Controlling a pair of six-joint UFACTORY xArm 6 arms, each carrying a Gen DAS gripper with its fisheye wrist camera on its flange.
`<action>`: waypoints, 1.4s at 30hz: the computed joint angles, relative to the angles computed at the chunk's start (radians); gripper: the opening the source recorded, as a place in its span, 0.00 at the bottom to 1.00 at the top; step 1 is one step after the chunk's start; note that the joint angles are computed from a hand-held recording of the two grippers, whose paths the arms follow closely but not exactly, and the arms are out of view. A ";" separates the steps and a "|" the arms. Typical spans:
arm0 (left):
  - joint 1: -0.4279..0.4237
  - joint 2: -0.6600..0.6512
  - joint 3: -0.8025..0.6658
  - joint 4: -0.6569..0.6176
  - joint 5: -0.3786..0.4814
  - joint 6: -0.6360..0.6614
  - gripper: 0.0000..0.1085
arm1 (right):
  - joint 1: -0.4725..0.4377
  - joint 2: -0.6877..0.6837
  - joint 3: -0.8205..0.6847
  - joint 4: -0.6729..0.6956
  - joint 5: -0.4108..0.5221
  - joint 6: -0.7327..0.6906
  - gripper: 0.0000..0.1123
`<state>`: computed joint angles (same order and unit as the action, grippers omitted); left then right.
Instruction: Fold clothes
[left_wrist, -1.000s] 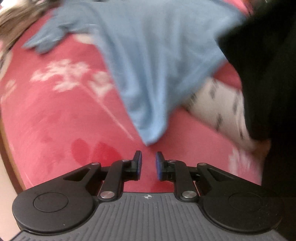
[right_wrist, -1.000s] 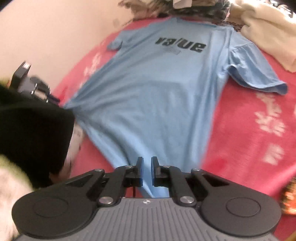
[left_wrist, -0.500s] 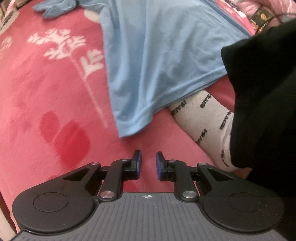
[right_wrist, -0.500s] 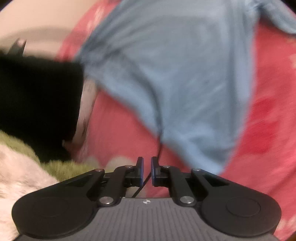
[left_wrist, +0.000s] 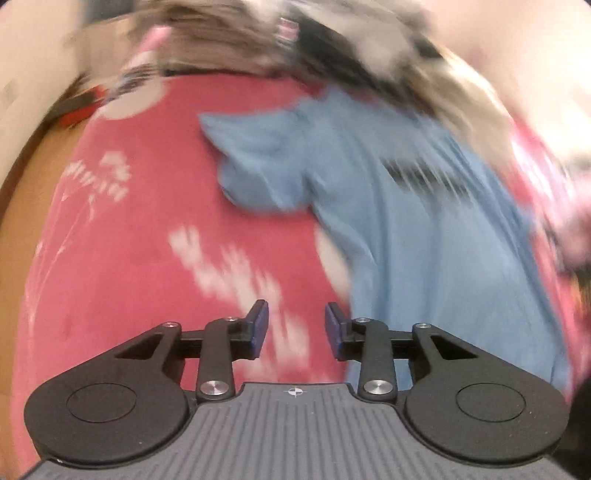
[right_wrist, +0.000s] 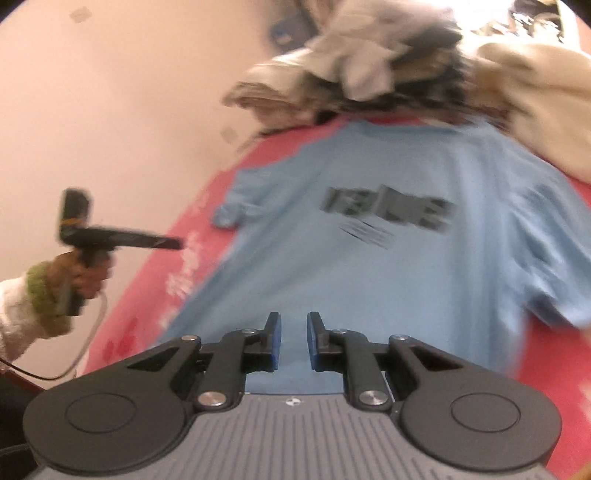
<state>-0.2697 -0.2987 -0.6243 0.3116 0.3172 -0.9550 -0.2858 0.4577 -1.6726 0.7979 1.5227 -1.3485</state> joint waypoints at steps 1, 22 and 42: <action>0.025 0.033 -0.022 0.051 -0.017 -0.088 0.33 | 0.026 -0.022 0.039 0.014 -0.022 -0.023 0.16; 0.090 0.352 -0.309 0.497 0.083 -0.421 0.11 | 0.566 -0.022 0.239 0.048 -0.678 0.017 0.25; 0.219 0.389 -0.442 0.724 0.162 -0.410 0.04 | 0.572 0.253 -0.045 0.269 -0.493 0.182 0.03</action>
